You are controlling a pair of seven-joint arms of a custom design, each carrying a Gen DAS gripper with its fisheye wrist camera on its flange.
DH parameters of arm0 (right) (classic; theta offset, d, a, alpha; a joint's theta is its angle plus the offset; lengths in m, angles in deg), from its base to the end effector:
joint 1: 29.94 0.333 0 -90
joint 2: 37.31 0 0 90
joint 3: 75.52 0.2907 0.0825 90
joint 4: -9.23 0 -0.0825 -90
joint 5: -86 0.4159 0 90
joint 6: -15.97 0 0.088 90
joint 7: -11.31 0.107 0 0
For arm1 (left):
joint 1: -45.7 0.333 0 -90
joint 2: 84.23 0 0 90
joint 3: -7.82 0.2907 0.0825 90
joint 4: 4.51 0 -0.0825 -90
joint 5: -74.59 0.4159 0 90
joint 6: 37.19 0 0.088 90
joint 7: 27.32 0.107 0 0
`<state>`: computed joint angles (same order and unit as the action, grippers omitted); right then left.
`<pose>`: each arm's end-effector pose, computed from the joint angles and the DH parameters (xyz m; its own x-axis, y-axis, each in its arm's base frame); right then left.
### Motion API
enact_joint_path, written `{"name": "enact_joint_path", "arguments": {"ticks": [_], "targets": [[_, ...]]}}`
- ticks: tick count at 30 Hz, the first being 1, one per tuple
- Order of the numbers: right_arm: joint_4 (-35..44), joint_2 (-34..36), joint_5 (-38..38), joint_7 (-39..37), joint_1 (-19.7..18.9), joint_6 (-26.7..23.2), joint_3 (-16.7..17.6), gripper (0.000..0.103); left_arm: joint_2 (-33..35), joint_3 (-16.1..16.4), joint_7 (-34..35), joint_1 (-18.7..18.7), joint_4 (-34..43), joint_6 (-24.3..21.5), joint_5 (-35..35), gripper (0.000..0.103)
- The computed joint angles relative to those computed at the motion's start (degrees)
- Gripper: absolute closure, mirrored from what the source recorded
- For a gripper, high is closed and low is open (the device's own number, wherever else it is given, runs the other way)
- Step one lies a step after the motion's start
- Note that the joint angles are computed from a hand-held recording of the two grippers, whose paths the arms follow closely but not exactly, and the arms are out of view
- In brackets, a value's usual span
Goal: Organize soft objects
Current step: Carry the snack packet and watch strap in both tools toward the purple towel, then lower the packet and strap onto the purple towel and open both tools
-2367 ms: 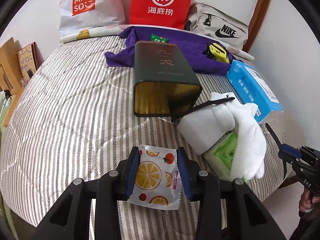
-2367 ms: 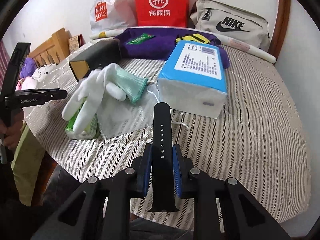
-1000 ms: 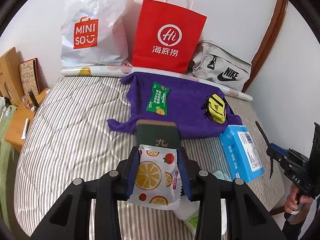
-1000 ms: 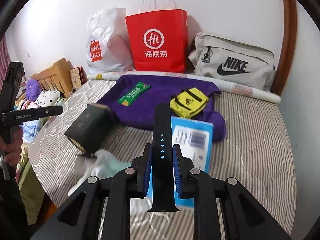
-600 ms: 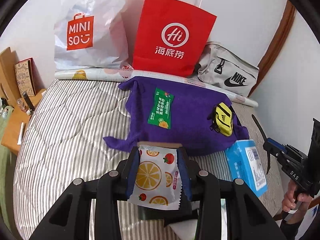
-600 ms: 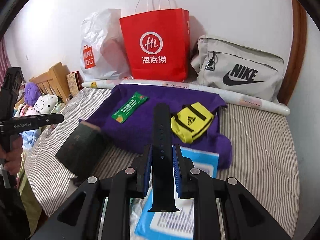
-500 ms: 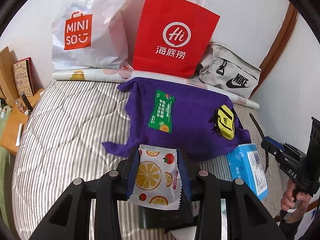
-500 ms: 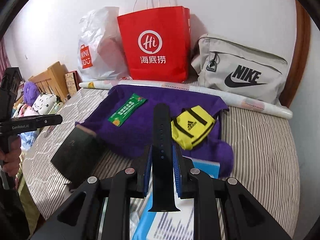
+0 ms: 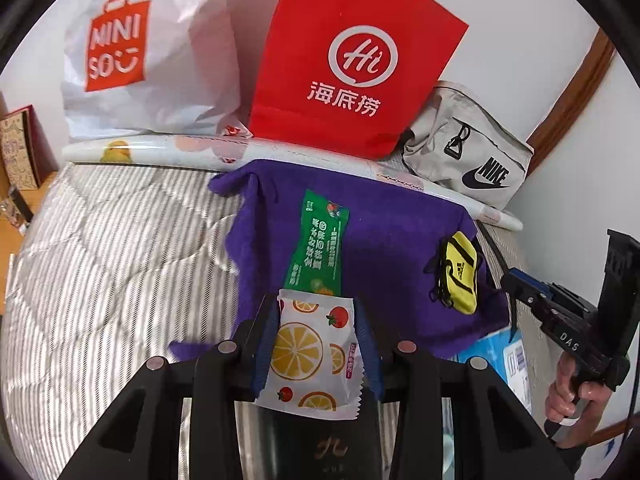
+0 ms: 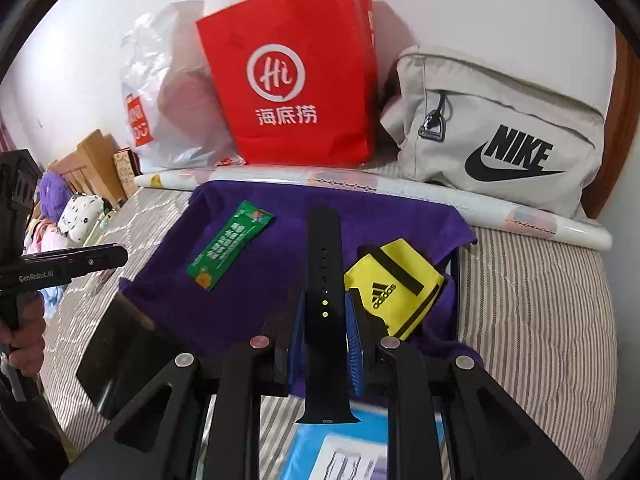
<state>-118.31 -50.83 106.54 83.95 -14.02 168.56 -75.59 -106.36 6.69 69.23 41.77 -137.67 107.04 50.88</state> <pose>0.5420 0.1433 0.5105 0.3562 -0.9245 -0.1355 -0.7427 -0.1921 -0.6415 0.5149 -0.0427 0.5191 -0.0318 -0.9500 0.3107 -0.8390 -0.1435 -0.5249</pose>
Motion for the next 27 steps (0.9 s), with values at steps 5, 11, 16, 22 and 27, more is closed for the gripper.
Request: {"name": "enact_joint_path", "arguments": {"ticks": [5, 11, 16, 22, 27], "targets": [[3.01, 3.85, -0.22, 0.23, -0.55, -1.06, 0.17, 0.083, 4.27, -0.62, -0.55, 0.36, 3.51, -0.65, 0.95, 0.067], [5.37, 6.97, -2.15, 1.79, -1.99, -2.81, 0.77, 0.083, 8.17, -1.67, -1.81, 1.35, 6.50, -2.52, 2.34, 0.067], [6.68, 8.48, -3.46, 1.57, -2.65, -4.45, 1.11, 0.083, 10.47, -2.42, -2.22, 1.85, 8.24, -3.98, 3.34, 0.067], [8.83, 10.83, -6.14, 3.55, -3.41, -5.76, 1.51, 0.083, 12.83, -3.17, -2.83, 2.27, 10.60, -5.83, 4.72, 0.067], [10.14, 12.14, -6.88, 3.92, -3.86, -6.97, 1.63, 0.083, 14.32, -3.44, -3.09, 2.38, 11.80, -7.32, 4.34, 0.067]]}}
